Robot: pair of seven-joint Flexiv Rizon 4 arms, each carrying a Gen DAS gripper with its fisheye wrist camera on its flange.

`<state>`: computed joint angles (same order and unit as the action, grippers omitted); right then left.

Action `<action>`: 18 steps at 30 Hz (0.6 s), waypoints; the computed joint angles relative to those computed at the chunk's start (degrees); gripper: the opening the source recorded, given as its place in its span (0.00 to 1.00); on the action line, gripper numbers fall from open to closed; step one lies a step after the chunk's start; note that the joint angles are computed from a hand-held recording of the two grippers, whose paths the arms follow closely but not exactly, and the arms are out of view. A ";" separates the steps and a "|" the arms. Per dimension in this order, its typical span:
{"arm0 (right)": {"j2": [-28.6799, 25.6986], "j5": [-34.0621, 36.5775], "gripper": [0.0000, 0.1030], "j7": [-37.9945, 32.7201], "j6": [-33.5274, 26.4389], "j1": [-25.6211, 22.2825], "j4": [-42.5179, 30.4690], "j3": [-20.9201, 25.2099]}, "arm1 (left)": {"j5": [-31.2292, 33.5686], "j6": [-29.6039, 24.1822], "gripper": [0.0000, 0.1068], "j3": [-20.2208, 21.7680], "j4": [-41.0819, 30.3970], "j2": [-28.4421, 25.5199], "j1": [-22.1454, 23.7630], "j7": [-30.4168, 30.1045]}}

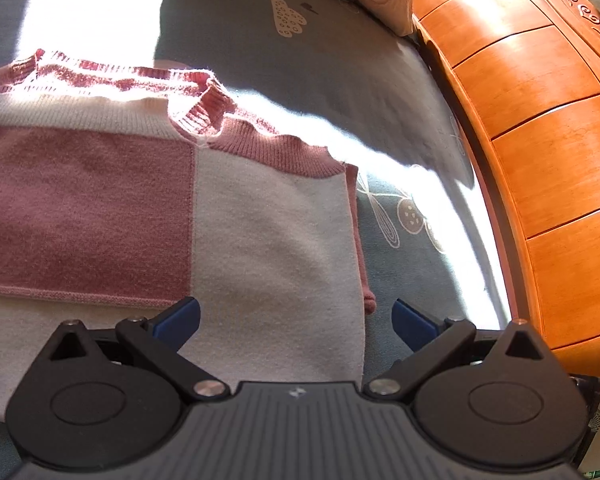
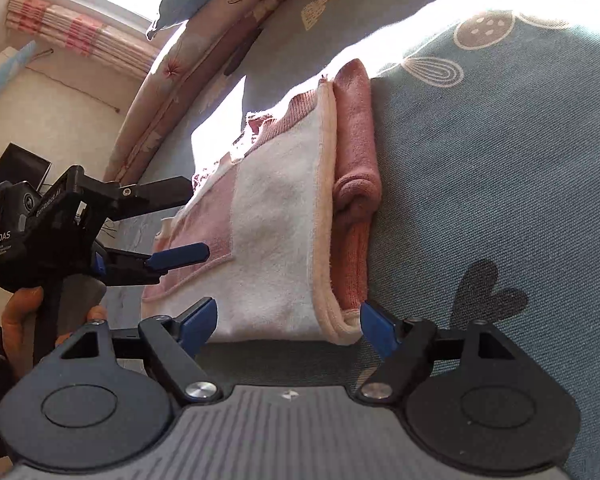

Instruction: Fold clothes

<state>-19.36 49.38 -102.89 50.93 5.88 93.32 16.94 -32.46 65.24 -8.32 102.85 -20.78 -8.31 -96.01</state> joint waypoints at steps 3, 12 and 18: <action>1.38 -8.25 0.82 6.92 3.01 4.33 1.16 -1.57 | -0.74 1.42 0.95 0.63 4.16 3.48 1.12 2.81; -6.32 -31.63 0.83 21.19 1.40 16.33 -7.81 -1.47 | 8.61 15.38 0.95 8.67 20.10 16.03 2.64 4.49; -12.85 -43.54 0.84 20.57 -5.54 23.83 -17.80 -0.63 | -19.18 10.78 0.95 11.24 30.25 24.48 3.00 23.35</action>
<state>-32.21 5.85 -82.32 45.40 29.71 75.52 16.31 -51.64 76.02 2.93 133.09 3.70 -5.31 -72.66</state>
